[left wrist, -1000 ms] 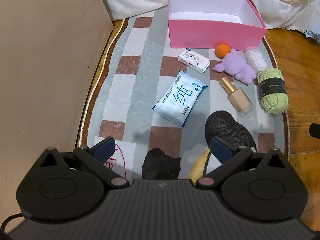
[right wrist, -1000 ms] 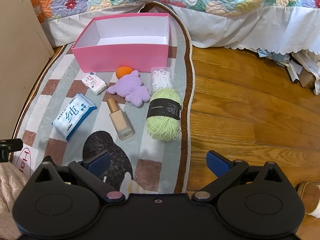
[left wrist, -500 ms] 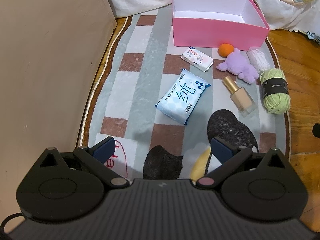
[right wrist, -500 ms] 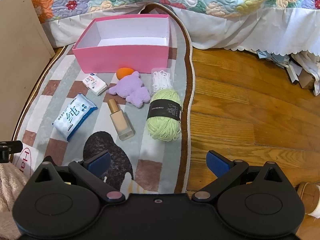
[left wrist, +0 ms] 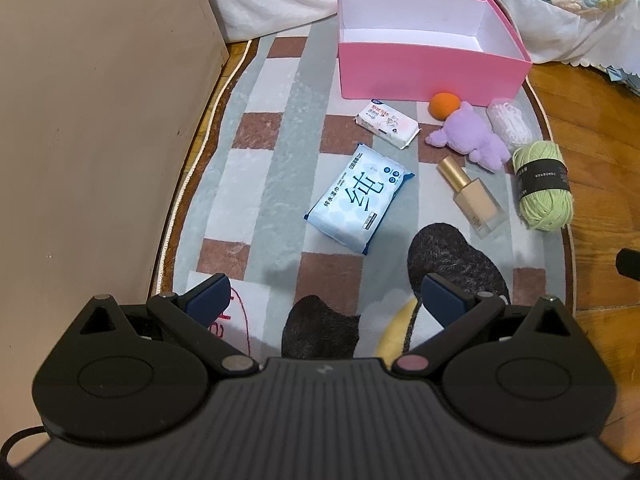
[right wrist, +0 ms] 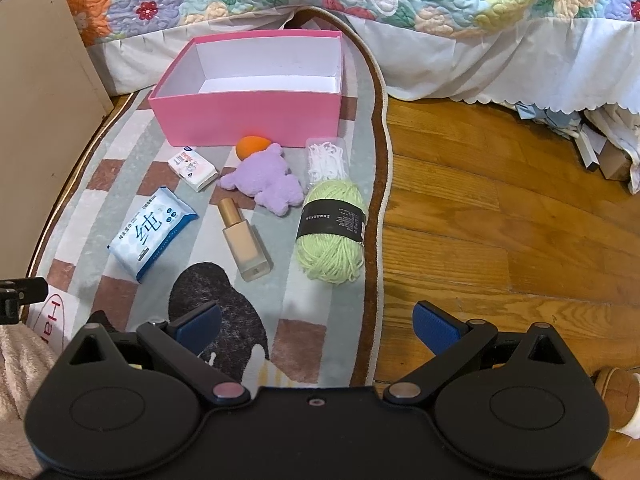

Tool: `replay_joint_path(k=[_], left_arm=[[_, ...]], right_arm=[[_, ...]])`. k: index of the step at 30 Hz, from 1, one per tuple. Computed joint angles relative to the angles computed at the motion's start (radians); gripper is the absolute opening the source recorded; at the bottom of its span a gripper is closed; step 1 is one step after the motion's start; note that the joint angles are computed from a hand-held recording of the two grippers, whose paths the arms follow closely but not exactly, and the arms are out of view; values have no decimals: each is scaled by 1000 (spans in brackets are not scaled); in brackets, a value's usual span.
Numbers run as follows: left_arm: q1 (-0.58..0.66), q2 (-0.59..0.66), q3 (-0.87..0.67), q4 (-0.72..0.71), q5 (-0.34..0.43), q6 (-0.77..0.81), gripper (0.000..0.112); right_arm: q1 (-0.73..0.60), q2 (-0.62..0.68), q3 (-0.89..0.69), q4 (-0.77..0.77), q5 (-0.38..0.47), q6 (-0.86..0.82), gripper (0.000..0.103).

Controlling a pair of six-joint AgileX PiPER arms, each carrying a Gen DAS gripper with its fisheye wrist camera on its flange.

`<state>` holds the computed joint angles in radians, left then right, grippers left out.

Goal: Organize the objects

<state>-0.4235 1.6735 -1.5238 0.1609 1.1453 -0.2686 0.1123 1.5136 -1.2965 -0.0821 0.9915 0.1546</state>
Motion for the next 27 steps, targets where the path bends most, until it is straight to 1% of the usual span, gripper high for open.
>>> replay_joint_path(k=[27], left_arm=[[33,-9,21,-8,-2,-1,103]], right_arm=[[4,-1,9,-16,-6,7,103]])
